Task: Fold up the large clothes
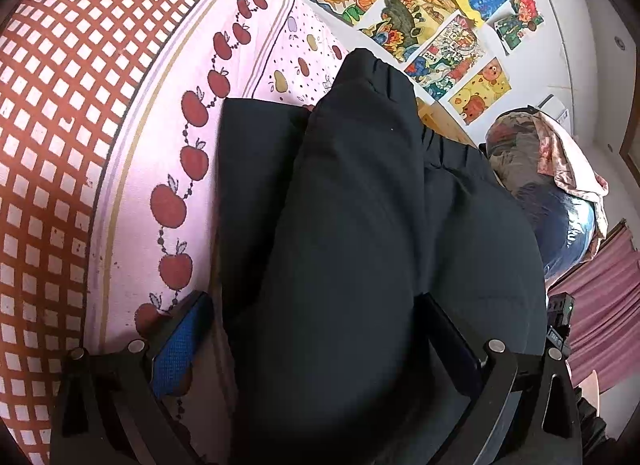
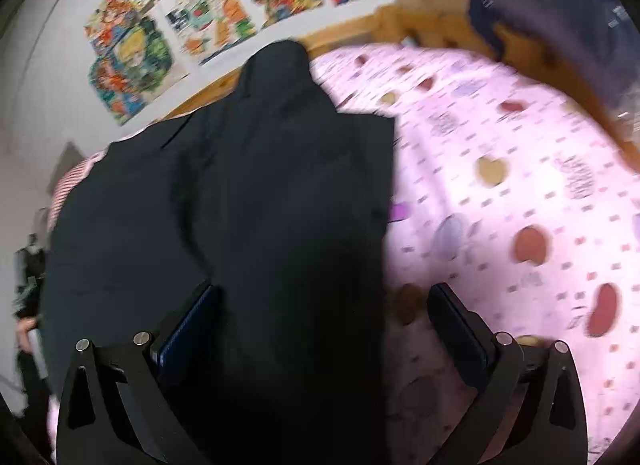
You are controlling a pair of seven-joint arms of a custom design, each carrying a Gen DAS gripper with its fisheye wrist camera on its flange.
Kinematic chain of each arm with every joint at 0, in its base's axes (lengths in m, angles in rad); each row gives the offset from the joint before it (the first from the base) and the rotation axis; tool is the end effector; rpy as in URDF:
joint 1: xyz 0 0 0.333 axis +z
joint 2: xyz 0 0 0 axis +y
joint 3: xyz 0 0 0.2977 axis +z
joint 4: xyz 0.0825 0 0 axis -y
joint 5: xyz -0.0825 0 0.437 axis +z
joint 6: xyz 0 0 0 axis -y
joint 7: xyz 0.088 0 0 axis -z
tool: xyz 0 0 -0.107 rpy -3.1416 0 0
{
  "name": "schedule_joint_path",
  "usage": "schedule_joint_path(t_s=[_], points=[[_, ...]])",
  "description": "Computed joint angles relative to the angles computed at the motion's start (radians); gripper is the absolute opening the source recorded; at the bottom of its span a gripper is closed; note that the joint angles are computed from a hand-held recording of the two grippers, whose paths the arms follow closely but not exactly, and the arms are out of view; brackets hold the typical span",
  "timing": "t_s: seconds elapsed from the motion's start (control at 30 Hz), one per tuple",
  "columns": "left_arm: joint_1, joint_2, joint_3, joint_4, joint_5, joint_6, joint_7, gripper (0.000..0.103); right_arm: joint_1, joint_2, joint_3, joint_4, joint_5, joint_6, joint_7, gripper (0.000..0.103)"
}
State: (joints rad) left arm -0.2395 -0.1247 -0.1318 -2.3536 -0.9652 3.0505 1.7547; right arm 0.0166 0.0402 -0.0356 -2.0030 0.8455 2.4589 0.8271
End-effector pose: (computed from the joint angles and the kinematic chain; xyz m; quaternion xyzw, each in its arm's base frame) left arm 0.5438 -0.1436 0.4021 -0.7492 0.5145 -0.4126 0.0610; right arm 0.6445 -0.0127 0.4392 -0.7080 0.6016 -0.0481 0.3667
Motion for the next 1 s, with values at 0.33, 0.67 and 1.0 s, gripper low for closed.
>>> schedule_joint_path(t_s=[0.33, 0.67, 1.0], points=[[-0.003, 0.004, 0.001, 0.009, -0.02, -0.009, 0.031, 0.103, -0.033, 0.049, 0.004, 0.047, 0.071, -0.234, 0.031, 0.102], [-0.016, 0.012, 0.004, 0.047, -0.27, -0.056, 0.284, 0.103, -0.014, 0.017, 0.006, -0.007, 0.097, -0.206, 0.036, 0.102], [-0.012, -0.013, -0.024, 0.039, -0.319, -0.033, 0.366, 0.091, 0.012, -0.019, 0.012, -0.046, 0.105, -0.128, 0.044, 0.099]])
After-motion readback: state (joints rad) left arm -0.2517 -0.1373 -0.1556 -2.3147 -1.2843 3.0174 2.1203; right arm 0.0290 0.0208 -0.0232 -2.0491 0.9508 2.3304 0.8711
